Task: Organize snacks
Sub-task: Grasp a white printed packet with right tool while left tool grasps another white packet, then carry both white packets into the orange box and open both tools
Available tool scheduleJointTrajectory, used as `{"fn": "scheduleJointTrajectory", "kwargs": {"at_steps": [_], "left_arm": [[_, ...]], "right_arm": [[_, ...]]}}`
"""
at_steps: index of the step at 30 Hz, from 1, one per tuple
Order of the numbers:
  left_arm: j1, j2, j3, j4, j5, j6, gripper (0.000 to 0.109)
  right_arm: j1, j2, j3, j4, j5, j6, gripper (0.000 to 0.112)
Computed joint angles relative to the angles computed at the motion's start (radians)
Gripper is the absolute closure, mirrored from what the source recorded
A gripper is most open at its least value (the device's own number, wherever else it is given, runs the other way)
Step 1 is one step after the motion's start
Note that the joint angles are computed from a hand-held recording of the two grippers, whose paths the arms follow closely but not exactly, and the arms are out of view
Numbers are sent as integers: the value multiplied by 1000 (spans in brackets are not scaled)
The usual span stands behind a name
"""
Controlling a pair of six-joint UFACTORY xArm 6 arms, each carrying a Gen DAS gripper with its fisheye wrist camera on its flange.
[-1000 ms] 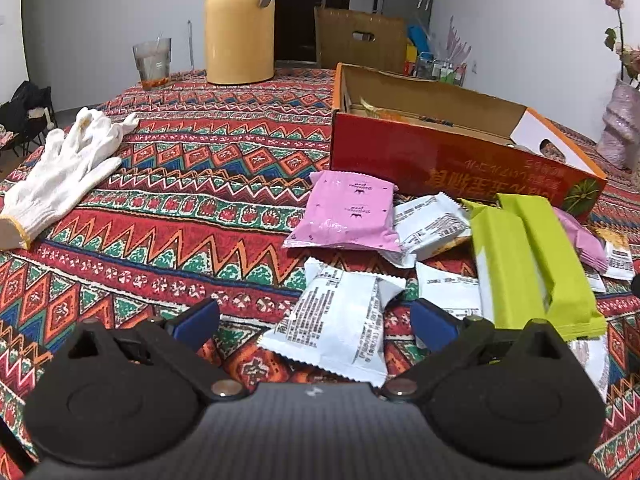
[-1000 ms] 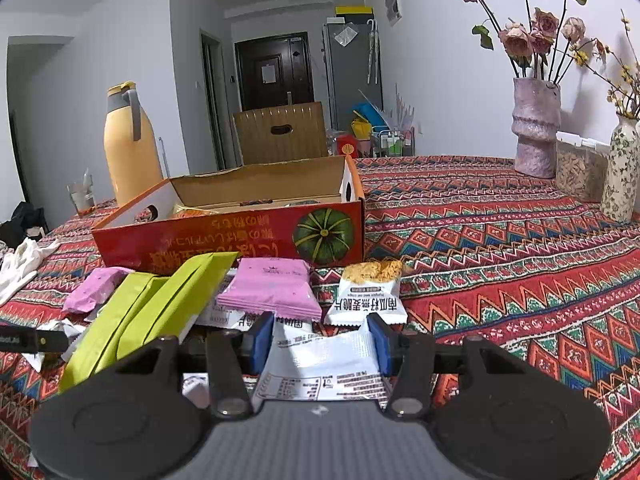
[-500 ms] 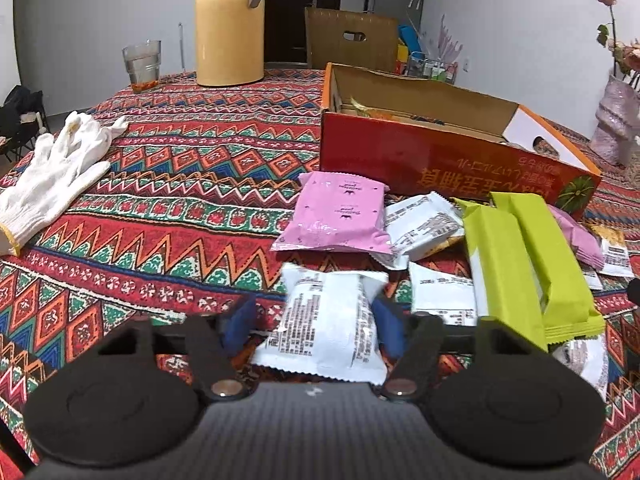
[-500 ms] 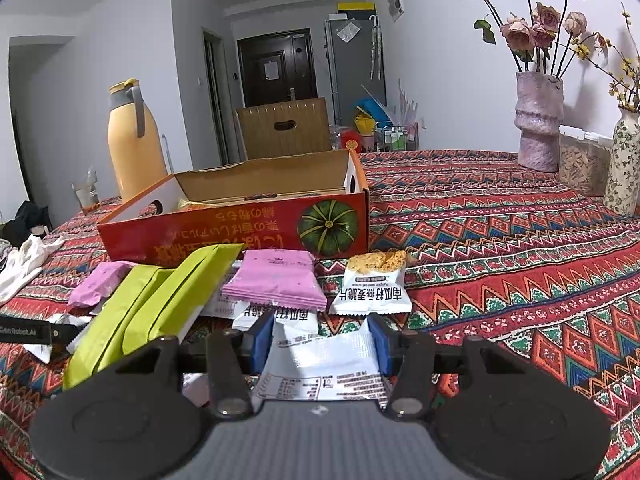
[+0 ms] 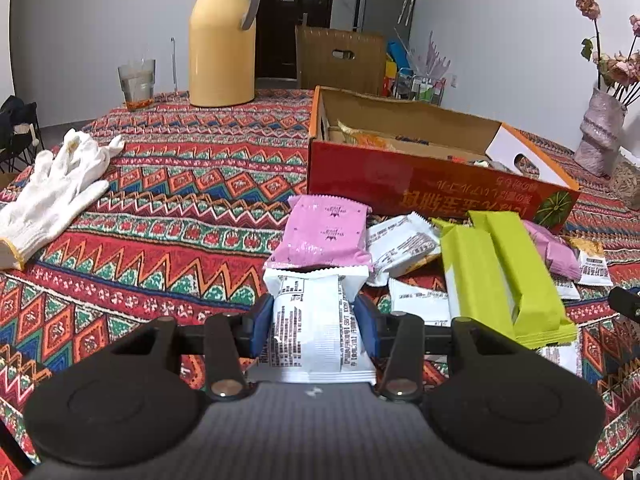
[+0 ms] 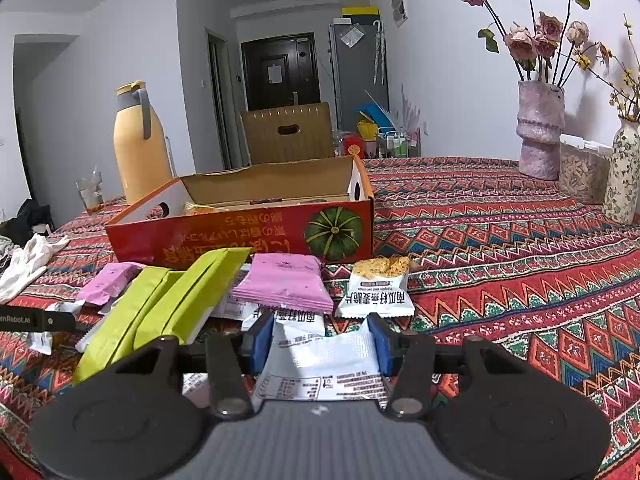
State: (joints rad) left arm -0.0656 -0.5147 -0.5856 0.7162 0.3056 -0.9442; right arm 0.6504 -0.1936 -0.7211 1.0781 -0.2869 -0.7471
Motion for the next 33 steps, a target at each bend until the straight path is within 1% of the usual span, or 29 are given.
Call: {"fn": "scheduleJointTrajectory", "kwargs": {"at_steps": [5,8,12,13,17,24,27,33], "left_arm": [[-6,-16,-13,47,-2,-38,63],[-7,-15,-33,77,-10,-58,63],[-2,3,-74,113,-21,-81,63],[-2,9,-87,126,-23,-90,63],[-1,38,-135,172,-32,-125,63],[-5,114,-242,229,-39,-168,63],[-8,158,-298,238,-37,-175,63],[-12,247,-402,252,-35,-186,63]], "right_arm": [[2,-8,-2,-38,-4,28,64],[-1,-10,-4,-92,-10,72,64],[-10,-13,-9,-172,-19,141,64],[-17,-12,-7,-218,-22,183,64],[-31,2,-22,-310,-35,256,64],[-58,62,-96,-424,-51,347,64],[-67,95,-143,-448,-54,360,64],[-100,176,-252,-544,-42,428,64]]}}
